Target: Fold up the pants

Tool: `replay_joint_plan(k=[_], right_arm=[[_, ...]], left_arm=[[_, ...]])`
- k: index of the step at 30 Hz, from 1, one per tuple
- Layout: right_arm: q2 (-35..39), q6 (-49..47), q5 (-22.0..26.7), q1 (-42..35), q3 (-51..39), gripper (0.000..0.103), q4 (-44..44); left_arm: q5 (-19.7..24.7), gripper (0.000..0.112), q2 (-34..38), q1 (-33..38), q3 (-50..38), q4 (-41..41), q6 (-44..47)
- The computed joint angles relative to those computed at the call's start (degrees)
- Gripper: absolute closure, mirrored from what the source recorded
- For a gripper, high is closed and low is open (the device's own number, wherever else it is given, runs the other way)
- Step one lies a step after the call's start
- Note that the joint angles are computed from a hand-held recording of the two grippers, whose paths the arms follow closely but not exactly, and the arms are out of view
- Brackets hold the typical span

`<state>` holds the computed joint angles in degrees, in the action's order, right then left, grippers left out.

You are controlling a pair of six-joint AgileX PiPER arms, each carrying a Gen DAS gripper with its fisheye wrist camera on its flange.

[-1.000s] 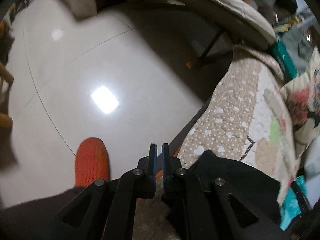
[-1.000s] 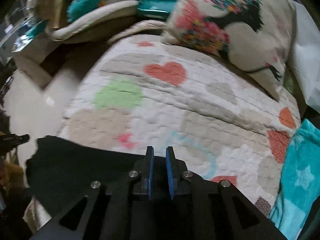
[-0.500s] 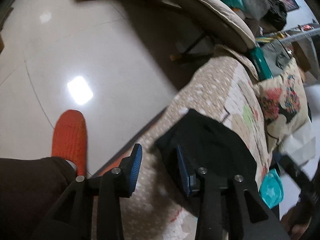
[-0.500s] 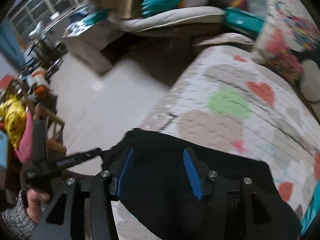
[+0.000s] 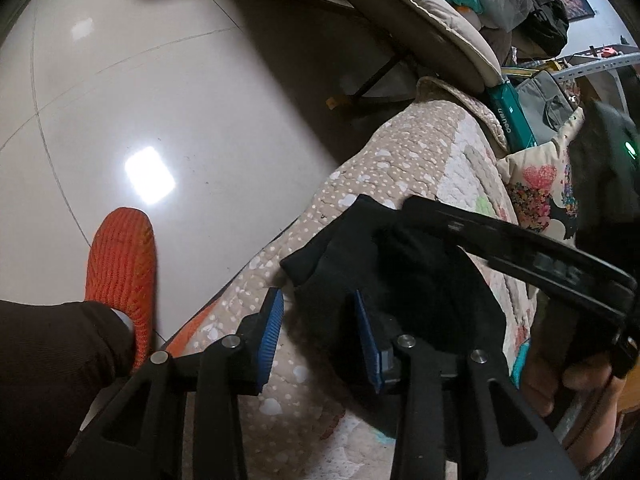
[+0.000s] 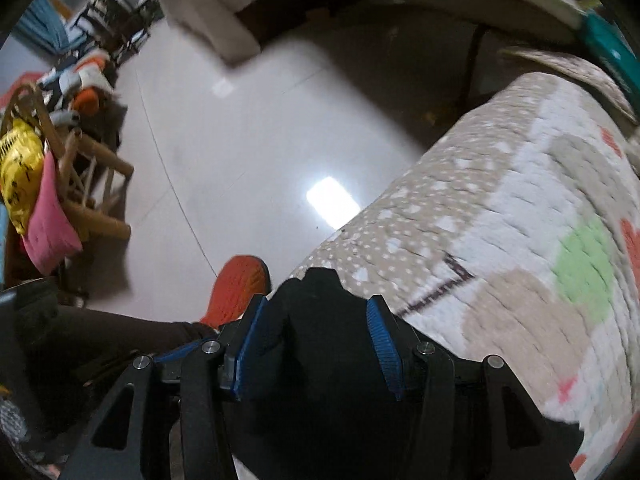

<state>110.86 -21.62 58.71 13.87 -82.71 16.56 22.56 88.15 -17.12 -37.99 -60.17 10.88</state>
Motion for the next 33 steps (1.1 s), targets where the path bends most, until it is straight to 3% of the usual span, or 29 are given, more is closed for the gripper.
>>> replay_joint_plan(k=[4,11,12,15,25,33], right_arm=[[4.50,0.56,0.69,1.66,-3.25,0.047,-1.24],[7.51,1.87,-0.22,4.52,-4.58,0.048,-3.79],[7.27,2.19,-0.52,5.00,-4.32,0.058,-4.54],[6.36,3.89,-1.55,6.66,-3.17,0.074,-7.15],[-9.71,1.21,-6.57,2.08,7.91,0.078,-1.78],[-25.36,-9.87,-4.61,-15.99,19.55,0.078,7.22]], left_arm=[[-1.39,0.068,1.47,-2.22,-0.89,6.50,-7.53],[0.29,0.065,5.55,-2.98,-2.54,4.47,-6.44],[1.48,0.069,6.10,-2.40,-2.74,2.05,-3.30],[4.49,0.096,5.75,-1.23,-2.96,-3.90,6.31],[6.81,0.099,-3.54,-2.85,-1.98,-8.20,12.20],[1.30,0.099,-3.64,-20.58,-10.20,7.72,-6.19]])
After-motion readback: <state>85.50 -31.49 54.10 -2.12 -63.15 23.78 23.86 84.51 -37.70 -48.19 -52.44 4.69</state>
